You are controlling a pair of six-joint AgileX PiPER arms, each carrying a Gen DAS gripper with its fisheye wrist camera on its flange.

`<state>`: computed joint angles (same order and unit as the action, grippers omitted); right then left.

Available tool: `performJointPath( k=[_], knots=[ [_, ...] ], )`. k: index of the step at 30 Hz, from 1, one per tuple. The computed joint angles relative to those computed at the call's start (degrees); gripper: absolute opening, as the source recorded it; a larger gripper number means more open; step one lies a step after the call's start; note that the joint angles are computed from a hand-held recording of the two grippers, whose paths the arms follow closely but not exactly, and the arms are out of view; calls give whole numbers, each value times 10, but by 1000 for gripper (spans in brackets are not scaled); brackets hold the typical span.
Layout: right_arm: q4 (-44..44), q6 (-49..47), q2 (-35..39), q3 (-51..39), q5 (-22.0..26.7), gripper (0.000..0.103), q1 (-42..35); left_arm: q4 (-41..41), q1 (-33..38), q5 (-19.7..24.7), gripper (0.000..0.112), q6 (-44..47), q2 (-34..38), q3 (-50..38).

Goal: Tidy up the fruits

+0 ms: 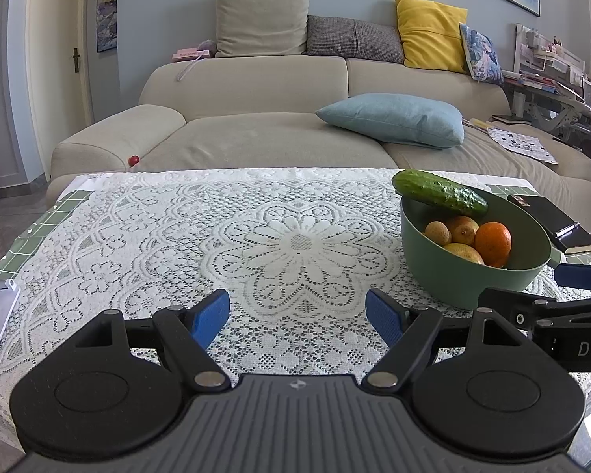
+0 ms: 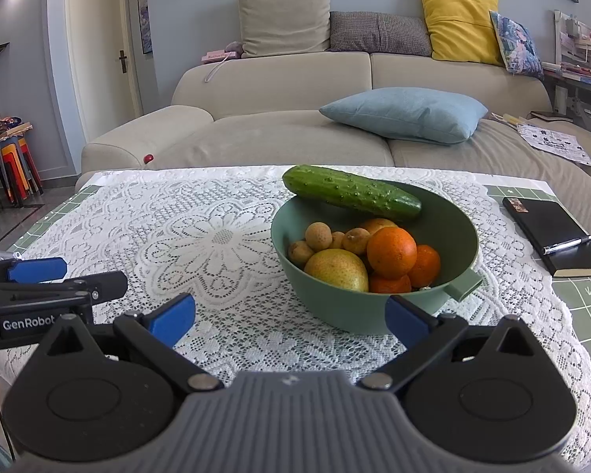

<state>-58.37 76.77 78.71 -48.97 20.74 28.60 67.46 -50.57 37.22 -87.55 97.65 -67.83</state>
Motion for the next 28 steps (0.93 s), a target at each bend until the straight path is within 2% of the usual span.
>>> performJointPath(
  k=[28],
  knots=[
    [-5,5,2,0,1,99,2,-16,-1,13,92,7,-1,-6]
  ],
)
